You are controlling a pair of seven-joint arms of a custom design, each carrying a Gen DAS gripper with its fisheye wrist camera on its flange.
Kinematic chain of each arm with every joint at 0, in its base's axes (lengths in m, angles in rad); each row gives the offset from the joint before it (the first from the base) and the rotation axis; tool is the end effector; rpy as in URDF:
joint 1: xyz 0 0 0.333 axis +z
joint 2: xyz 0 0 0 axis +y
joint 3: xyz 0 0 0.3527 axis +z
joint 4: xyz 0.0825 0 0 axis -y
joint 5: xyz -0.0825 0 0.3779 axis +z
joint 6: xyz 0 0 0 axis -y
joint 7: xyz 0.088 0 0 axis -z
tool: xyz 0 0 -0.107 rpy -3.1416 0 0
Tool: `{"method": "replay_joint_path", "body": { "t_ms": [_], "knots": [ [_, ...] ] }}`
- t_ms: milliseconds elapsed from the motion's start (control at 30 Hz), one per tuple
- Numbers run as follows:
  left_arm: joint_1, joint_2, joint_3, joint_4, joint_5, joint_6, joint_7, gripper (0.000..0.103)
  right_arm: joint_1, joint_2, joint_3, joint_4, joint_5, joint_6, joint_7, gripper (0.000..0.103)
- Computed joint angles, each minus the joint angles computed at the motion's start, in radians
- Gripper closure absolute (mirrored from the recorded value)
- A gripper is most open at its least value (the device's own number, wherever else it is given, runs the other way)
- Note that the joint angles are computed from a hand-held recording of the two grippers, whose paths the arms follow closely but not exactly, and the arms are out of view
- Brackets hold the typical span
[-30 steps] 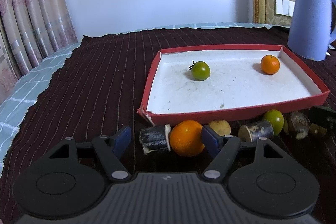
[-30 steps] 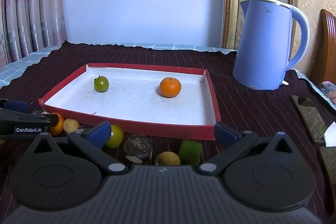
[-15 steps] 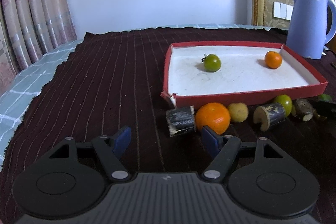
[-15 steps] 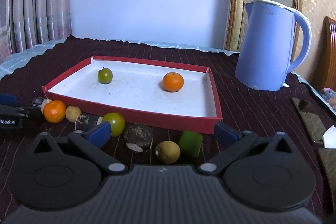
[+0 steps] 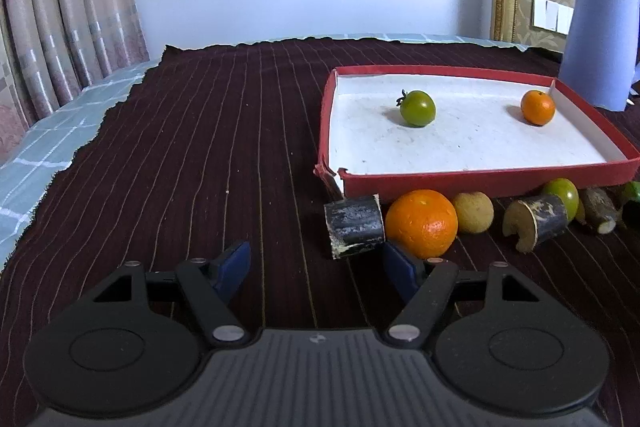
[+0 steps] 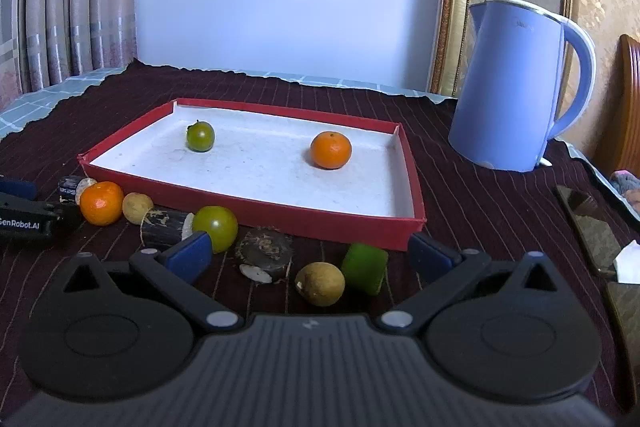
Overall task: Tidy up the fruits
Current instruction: 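Grasp the dark cylindrical piece with the left tool, then hold the dark piece in the left tool while the right tool grasps the green lime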
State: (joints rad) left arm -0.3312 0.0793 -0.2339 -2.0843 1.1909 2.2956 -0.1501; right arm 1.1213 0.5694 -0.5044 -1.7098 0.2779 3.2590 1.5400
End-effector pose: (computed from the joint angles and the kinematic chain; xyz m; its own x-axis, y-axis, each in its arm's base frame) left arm 0.5007 -0.2904 0.4531 0.4023 -0.9116 -0.0848 -0.5894 -0.1870 -0.7859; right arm 0.5611 0.4666 0.4587 0.5080 -0.8588 0.0665 -0.3889 -0.2976 -0.8719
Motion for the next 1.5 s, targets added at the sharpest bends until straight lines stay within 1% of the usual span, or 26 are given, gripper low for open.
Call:
{"method": "replay_joint_path", "body": {
  "t_ms": [100, 333, 367, 467, 567, 600, 633, 667, 700, 767, 800, 900, 1000, 1100, 1133, 1200, 1267, 1300, 1400, 1467, 1500],
  "knots": [
    [-0.006, 0.017, -0.001, 0.022, -0.003, -0.028, 0.011, 0.030, -0.001, 0.001, 0.000, 0.002, 0.000, -0.002, -0.001, 0.000],
    [-0.012, 0.051, 0.010, 0.069, -0.040, -0.044, 0.021, 0.030, 0.006, 0.001, -0.011, -0.009, 0.001, 0.008, -0.008, 0.000],
    [-0.014, 0.059, 0.012, 0.079, -0.049, -0.054, 0.021, 0.030, 0.010, 0.001, -0.017, -0.013, 0.003, 0.008, -0.012, 0.000],
    [-0.017, 0.079, 0.022, 0.107, -0.066, -0.070, 0.005, 0.030, 0.044, 0.005, -0.060, -0.027, 0.012, -0.001, -0.013, 0.000],
    [-0.023, 0.087, 0.029, 0.115, -0.060, -0.081, -0.008, 0.032, 0.050, 0.003, -0.074, -0.037, 0.015, -0.011, -0.003, 0.000],
    [-0.019, 0.080, 0.031, 0.106, -0.060, -0.061, -0.012, 0.039, 0.044, 0.001, -0.068, -0.037, 0.012, -0.016, 0.000, 0.000],
    [-0.013, 0.071, 0.033, 0.093, -0.060, -0.032, -0.014, 0.049, 0.041, -0.001, -0.065, -0.039, 0.007, -0.017, 0.003, 0.000],
    [-0.008, 0.062, 0.034, 0.081, -0.059, -0.004, -0.017, 0.054, 0.037, -0.001, -0.060, -0.039, 0.002, -0.018, 0.007, 0.000],
    [-0.006, 0.056, 0.033, 0.074, -0.055, 0.007, -0.021, 0.064, 0.035, -0.003, -0.057, -0.040, -0.002, -0.018, 0.010, 0.002],
    [-0.007, 0.053, 0.029, 0.071, -0.057, 0.000, -0.017, 0.064, 0.007, -0.013, -0.022, -0.039, -0.013, -0.024, 0.010, 0.015],
    [-0.006, 0.050, 0.029, 0.066, -0.053, 0.005, -0.020, 0.064, -0.005, -0.018, -0.007, -0.040, -0.019, -0.026, 0.012, 0.016],
    [-0.001, 0.034, 0.027, 0.046, -0.048, 0.024, -0.035, 0.064, 0.012, -0.016, -0.031, -0.046, -0.030, -0.024, 0.034, 0.016],
    [0.005, 0.016, 0.022, 0.030, -0.053, 0.031, -0.046, 0.064, -0.014, -0.031, -0.007, -0.058, -0.025, -0.016, 0.051, 0.016],
    [0.002, 0.008, 0.013, 0.026, -0.044, 0.012, -0.050, 0.064, 0.034, -0.017, -0.077, -0.062, 0.008, -0.005, 0.096, 0.017],
    [0.001, 0.008, 0.011, 0.027, -0.041, 0.006, -0.049, 0.064, 0.040, -0.011, -0.088, -0.057, 0.022, -0.006, 0.111, 0.017],
    [-0.002, 0.010, 0.007, 0.031, -0.034, -0.001, -0.047, 0.064, 0.028, 0.000, -0.085, -0.037, 0.038, -0.014, 0.134, 0.018],
    [-0.006, 0.013, 0.003, 0.036, -0.025, -0.007, -0.043, 0.064, 0.038, 0.026, -0.111, -0.006, 0.041, -0.046, 0.171, 0.023],
    [-0.009, 0.015, 0.002, 0.039, -0.021, -0.013, -0.040, 0.064, 0.036, 0.032, -0.114, 0.003, 0.034, -0.056, 0.189, 0.024],
    [-0.015, 0.020, 0.000, 0.045, -0.010, -0.018, -0.034, 0.064, -0.004, 0.040, -0.072, 0.036, 0.000, -0.092, 0.217, 0.033],
    [-0.016, 0.020, 0.001, 0.045, -0.008, -0.012, -0.031, 0.064, -0.042, 0.037, -0.027, 0.047, -0.019, -0.096, 0.228, 0.042],
    [-0.016, 0.019, 0.001, 0.044, -0.006, -0.009, -0.031, 0.064, -0.068, 0.031, 0.004, 0.050, -0.029, -0.099, 0.229, 0.045]
  ]
}}
